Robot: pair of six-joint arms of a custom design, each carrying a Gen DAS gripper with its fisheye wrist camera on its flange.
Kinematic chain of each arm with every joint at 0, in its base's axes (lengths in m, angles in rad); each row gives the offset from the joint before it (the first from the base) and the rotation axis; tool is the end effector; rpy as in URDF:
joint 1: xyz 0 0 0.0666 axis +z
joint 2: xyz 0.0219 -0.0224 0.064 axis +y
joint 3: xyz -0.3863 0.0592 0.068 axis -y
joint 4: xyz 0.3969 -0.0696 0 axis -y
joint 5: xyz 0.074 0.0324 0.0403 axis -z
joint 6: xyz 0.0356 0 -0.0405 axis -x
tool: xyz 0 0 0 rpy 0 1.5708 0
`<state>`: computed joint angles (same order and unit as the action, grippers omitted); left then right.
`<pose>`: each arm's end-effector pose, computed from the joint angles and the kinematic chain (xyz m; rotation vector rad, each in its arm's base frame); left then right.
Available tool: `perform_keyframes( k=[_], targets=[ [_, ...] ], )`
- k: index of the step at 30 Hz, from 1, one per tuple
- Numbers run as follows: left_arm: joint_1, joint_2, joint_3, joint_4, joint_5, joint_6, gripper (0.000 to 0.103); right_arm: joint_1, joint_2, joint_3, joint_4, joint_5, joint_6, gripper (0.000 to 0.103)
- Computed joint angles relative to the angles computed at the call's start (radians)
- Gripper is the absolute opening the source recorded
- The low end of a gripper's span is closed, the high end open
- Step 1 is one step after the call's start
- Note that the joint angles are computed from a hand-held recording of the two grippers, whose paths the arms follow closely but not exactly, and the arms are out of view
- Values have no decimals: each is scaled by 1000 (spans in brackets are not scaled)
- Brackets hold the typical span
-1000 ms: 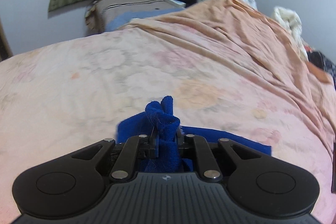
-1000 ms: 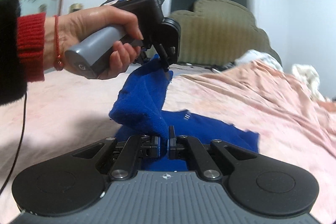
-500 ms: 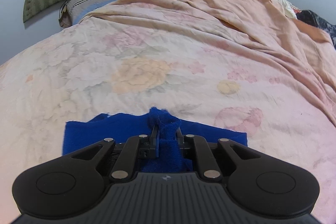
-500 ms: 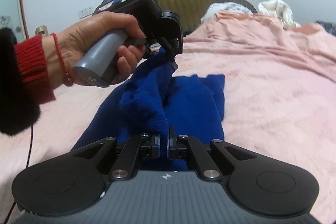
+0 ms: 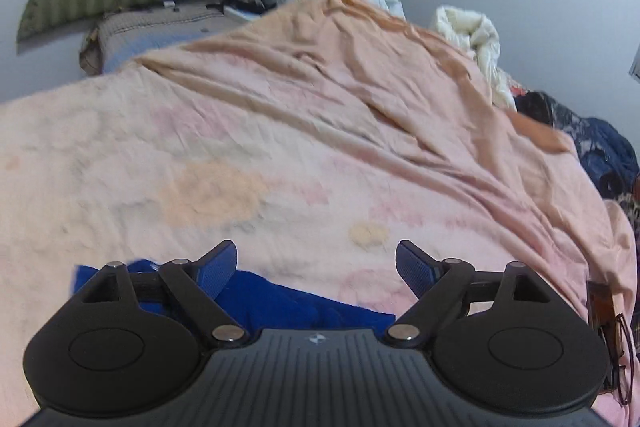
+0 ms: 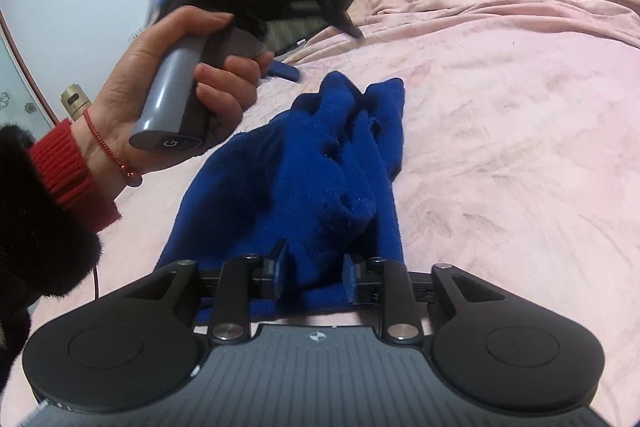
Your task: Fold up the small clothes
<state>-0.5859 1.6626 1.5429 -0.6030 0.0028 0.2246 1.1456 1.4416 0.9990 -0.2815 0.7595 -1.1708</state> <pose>0.5006 -0.3328 0.3890 0.4201 2.2918 -0.4177 0.2177 0.4205 0.2862 0.4006 2.0770 0.5262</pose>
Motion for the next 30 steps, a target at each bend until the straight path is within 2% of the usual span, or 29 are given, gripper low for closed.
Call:
perform_keyframes(
  k=[3, 6, 8, 11, 13, 14, 15, 16, 20, 22, 25, 28, 30],
  targets=[
    [21, -68, -66, 6, 14, -36, 87, 1, -24, -31, 42, -6, -14, 49],
    [42, -171, -198, 43, -13, -111, 87, -7, -62, -78, 98, -12, -50, 50],
    [57, -241, -292, 69, -23, -155, 87, -27, -87, -122, 171, -41, -80, 52],
    [70, -331, -416, 101, -65, -202, 87, -67, -105, -183, 310, -117, -110, 49],
    [71, -372, -475, 108, -104, -233, 87, -89, -99, -193, 354, -155, -117, 44],
    [71, -385, -495, 107, -124, -245, 87, -96, -94, -189, 352, -163, -123, 33],
    [71, -396, -511, 102, -142, -255, 87, -100, -88, -182, 345, -167, -129, 17],
    [71, -406, -523, 100, -151, -258, 87, -102, -84, -175, 334, -168, -140, 12],
    [83, -457, -558, 101, -116, -265, 87, -73, -101, -171, 289, -120, -178, 10],
    [73, -473, -573, 113, -121, -282, 87, -49, -123, -182, 276, -94, -185, 9],
    [47, -483, -602, 147, -124, -326, 87, -23, -142, -186, 209, -73, -222, 8],
    [20, -486, -627, 175, -164, -355, 87, -41, -131, -186, 175, -148, -236, 10],
    [16, -493, -637, 194, -149, -359, 87, -45, -141, -187, 176, -160, -221, 20]
  ],
)
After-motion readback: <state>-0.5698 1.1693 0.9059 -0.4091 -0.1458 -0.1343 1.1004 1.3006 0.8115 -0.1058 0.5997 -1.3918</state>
